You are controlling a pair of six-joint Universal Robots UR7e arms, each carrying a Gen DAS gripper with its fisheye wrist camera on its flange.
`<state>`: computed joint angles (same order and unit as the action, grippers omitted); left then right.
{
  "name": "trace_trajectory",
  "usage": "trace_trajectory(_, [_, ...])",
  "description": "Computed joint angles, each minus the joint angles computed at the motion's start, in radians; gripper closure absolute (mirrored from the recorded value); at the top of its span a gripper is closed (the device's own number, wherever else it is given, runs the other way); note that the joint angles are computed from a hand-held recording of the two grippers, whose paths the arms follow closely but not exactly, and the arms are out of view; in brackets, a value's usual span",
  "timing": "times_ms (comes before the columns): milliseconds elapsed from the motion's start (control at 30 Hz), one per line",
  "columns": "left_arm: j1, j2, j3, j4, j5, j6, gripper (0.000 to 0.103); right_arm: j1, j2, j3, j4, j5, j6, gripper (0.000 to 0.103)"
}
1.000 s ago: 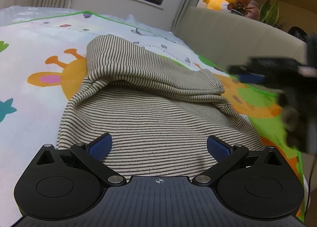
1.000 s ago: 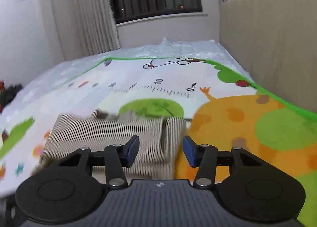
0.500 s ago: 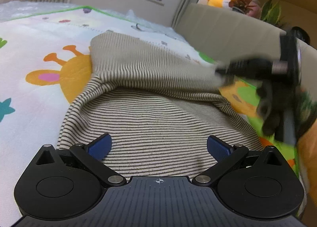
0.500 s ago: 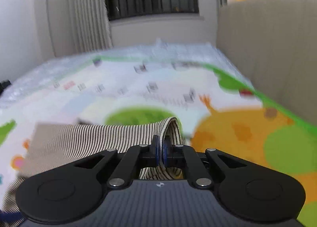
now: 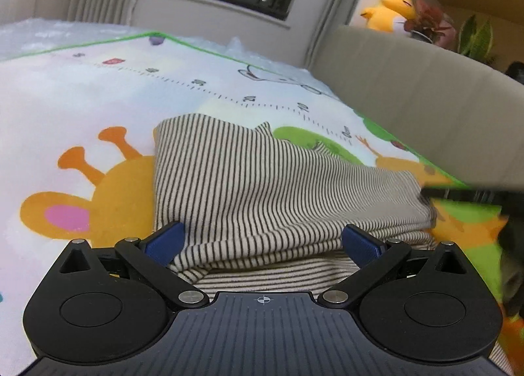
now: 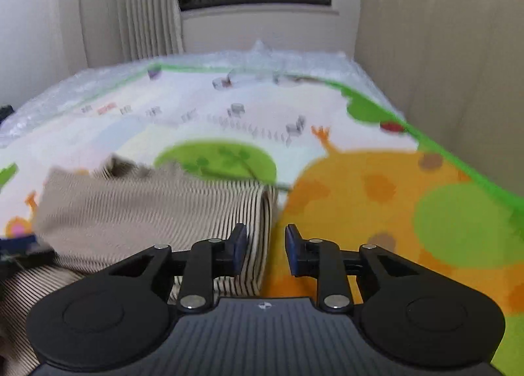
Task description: Fold clothes
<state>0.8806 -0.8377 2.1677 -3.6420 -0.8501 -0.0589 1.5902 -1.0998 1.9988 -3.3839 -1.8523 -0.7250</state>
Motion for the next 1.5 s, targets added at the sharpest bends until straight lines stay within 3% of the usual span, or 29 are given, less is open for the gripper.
trace_trajectory(167, [-0.008, 0.02, -0.003, -0.024, 0.017, 0.021, 0.0, 0.037, 0.02, -0.046, 0.031, 0.072, 0.013, 0.078])
trace_trajectory(233, [-0.008, 0.023, -0.002, -0.036, 0.012, 0.024, 0.0, 0.056, 0.055, -0.084, 0.054, 0.086, 0.028, 0.073])
trace_trajectory(333, [-0.003, 0.014, 0.003, -0.043, -0.003, 0.021, 0.0, 0.08, 0.134, -0.167, 0.089, 0.065, 0.05, 0.06])
trace_trajectory(433, [0.003, 0.011, 0.009, -0.061, -0.023, 0.022, 0.0, 0.085, 0.21, -0.247, 0.105, 0.043, 0.092, 0.059])
trace_trajectory(600, [0.016, 0.01, 0.02, -0.103, -0.062, 0.019, 0.0, 0.069, 0.296, -0.347, 0.152, 0.029, 0.152, 0.046])
trace_trajectory(733, [0.031, 0.004, 0.026, -0.125, -0.101, 0.005, 0.0, 0.065, 0.33, -0.37, 0.222, -0.03, 0.125, 0.045])
trace_trajectory(800, [0.036, 0.002, 0.028, -0.133, -0.115, -0.001, 0.0, 0.072, 0.34, -0.358, 0.193, -0.052, 0.068, 0.044])
trace_trajectory(833, [0.039, 0.001, 0.029, -0.137, -0.123, -0.005, 0.0, 0.079, 0.339, -0.354, 0.194, -0.065, 0.043, 0.055])
trace_trajectory(867, [0.043, -0.001, 0.031, -0.142, -0.132, -0.009, 0.0, 0.086, 0.338, -0.35, 0.194, -0.078, 0.018, 0.074])
trace_trajectory(933, [0.051, -0.005, 0.034, -0.154, -0.153, -0.018, 0.0, 0.101, 0.33, -0.333, 0.165, -0.106, -0.017, 0.086])
trace_trajectory(967, [0.058, -0.007, 0.039, -0.178, -0.173, -0.024, 0.0, 0.105, 0.318, -0.318, 0.156, -0.102, -0.02, 0.092])
trace_trajectory(1067, [0.069, -0.01, 0.065, -0.29, -0.215, -0.043, 0.0, 0.108, 0.208, -0.221, 0.154, 0.004, 0.026, 0.092])
trace_trajectory(1200, [0.006, -0.035, 0.107, -0.415, -0.057, -0.044, 0.0, 0.084, -0.003, -0.024, 0.163, 0.171, 0.058, 0.092])
trace_trajectory(1300, [-0.009, -0.126, 0.155, -0.356, -0.067, -0.11, 0.0, 0.044, -0.138, 0.105, 0.194, 0.246, 0.055, 0.092])
trace_trajectory(1367, [-0.041, -0.176, 0.183, -0.303, -0.032, -0.156, 0.0, 0.008, -0.2, 0.175, 0.215, 0.269, 0.062, 0.093])
trace_trajectory(1500, [-0.113, -0.217, 0.217, -0.284, 0.006, -0.159, 0.0, -0.061, -0.257, 0.272, 0.211, 0.301, 0.064, 0.096])
